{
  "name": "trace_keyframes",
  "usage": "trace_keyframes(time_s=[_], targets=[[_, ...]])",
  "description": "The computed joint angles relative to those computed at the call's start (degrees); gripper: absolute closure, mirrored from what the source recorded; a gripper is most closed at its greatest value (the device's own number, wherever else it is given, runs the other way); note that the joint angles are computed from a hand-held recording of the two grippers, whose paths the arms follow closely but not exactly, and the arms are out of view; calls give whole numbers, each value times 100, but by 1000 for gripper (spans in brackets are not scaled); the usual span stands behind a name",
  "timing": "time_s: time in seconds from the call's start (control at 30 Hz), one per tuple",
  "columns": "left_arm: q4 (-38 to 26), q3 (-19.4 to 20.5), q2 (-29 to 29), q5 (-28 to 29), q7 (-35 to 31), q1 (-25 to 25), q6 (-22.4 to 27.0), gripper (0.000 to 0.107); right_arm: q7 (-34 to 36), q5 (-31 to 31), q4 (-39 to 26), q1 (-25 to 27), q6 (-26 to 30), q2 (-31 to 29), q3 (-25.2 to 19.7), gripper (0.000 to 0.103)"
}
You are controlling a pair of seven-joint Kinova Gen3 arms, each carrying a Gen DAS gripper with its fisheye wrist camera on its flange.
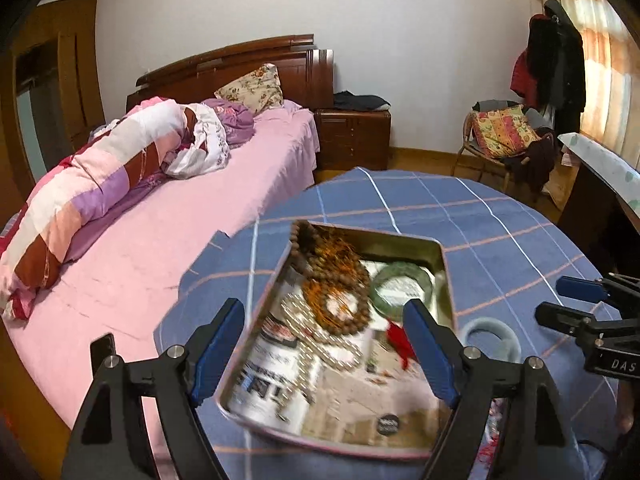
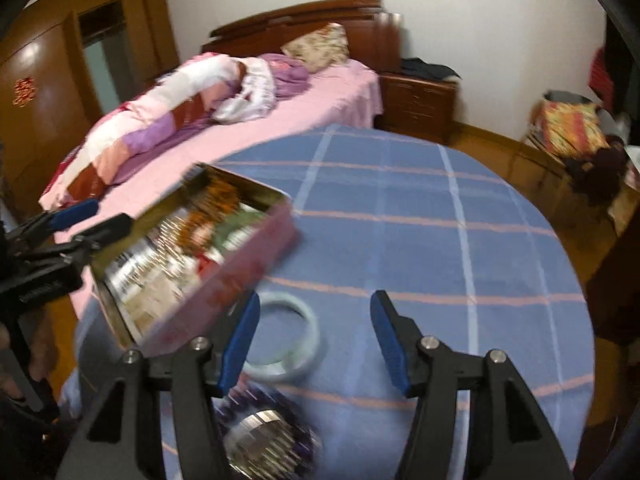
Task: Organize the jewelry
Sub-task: 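Open the left tool to drop the pearls while the right tool drops the red cord into the tin, then reach the open right tool to the purple bead bracelet and grasp it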
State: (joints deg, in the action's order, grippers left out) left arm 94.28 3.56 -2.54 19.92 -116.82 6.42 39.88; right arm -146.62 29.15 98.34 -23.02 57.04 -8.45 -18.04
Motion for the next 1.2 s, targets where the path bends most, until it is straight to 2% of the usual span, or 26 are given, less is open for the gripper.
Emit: trace_keyframes(time_s=[0.07, 0.17, 0.33, 0.43, 0.57, 0.63, 0.73, 0.87, 1.03, 1.2], targets=[[83, 107, -97, -260, 314, 62, -54, 26, -88, -67, 158, 28, 96, -138, -5, 43], [111, 158, -165, -379, 451, 168, -20, 26, -165, -229, 354, 97, 181, -318, -35, 43], [114, 350, -210, -1042, 1126, 316, -10, 26, -202, -468, 582, 191, 180, -561, -170, 45], [161, 343, -236, -1139, 1281, 376, 28, 26, -57, -689, 620, 185, 63, -606, -189, 54], [187, 341, -251, -1247, 1428, 425, 97, 26, 139, -866, 610, 141, -105, -528, -287, 57], [224, 342, -279, -1308, 1470, 437, 77, 26, 176, -891, 591, 105, -135, -488, -334, 62], [328, 353, -353, -1416, 1558, 445, -9, 26, 140, -768, 513, 38, -67, -405, -472, 62], [392, 257, -408, -1254, 1433, 452, -10, 26, -99, -550, 491, -12, 33, -341, -538, 62], [420, 300, -427, -1336, 1470, 443, -15, 26, -245, -363, 446, -70, 115, -217, -447, 69], [407, 325, -412, -1341, 1449, 479, 4, 26, 243, -470, 203, -212, 152, 46, -165, 73]])
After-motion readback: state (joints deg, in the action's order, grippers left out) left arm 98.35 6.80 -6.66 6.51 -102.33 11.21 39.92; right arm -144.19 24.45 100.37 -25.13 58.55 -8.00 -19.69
